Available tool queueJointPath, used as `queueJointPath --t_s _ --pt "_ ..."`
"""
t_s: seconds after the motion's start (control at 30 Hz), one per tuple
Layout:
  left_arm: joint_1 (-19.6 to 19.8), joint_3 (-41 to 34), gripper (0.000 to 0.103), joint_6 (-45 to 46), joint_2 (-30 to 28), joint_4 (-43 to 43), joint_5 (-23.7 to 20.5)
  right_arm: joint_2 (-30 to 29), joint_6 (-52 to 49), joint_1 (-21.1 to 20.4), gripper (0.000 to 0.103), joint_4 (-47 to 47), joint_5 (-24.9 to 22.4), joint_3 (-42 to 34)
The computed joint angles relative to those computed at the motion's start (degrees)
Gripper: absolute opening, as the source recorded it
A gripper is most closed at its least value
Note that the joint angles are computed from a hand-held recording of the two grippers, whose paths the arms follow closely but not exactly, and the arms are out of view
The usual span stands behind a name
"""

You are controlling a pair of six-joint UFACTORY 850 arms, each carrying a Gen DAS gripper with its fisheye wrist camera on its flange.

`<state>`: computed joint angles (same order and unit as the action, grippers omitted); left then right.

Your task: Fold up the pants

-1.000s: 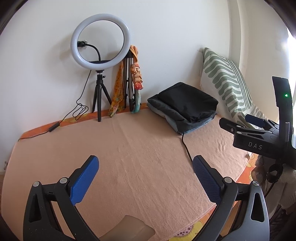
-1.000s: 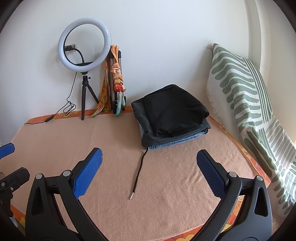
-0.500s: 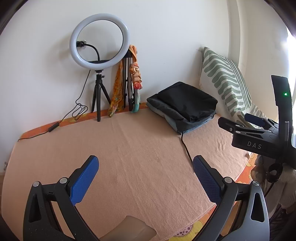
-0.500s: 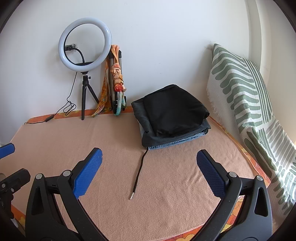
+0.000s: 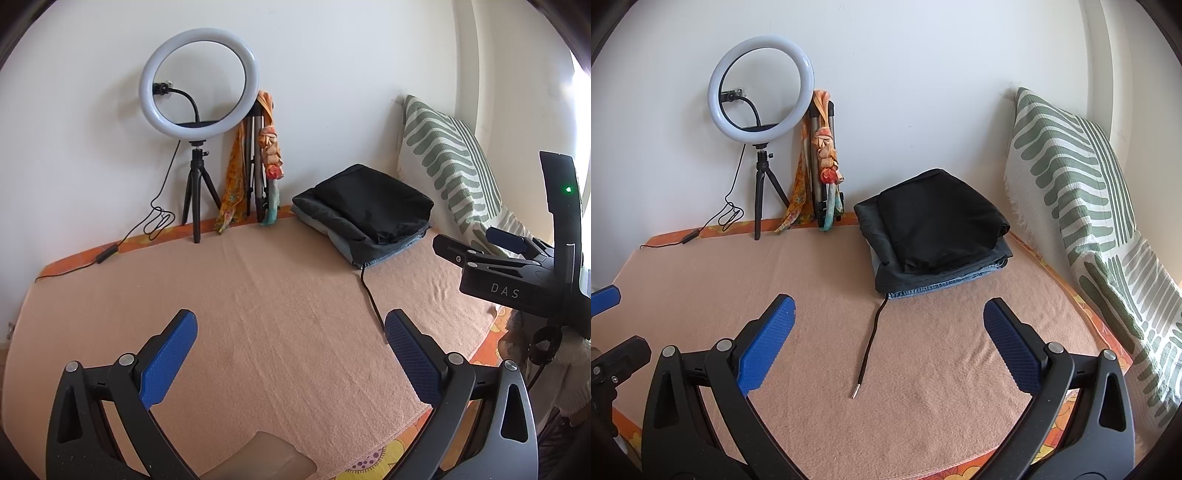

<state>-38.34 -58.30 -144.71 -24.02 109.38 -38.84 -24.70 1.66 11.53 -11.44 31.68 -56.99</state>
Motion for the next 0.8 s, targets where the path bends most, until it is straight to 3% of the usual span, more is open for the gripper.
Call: queueJointPath --t_s 0.8 --pt "-0.3 1.3 0.102 -2.3 0.5 2.3 -2.4 0.0 -0.6 0.7 0.103 0.6 -0.3 -0.3"
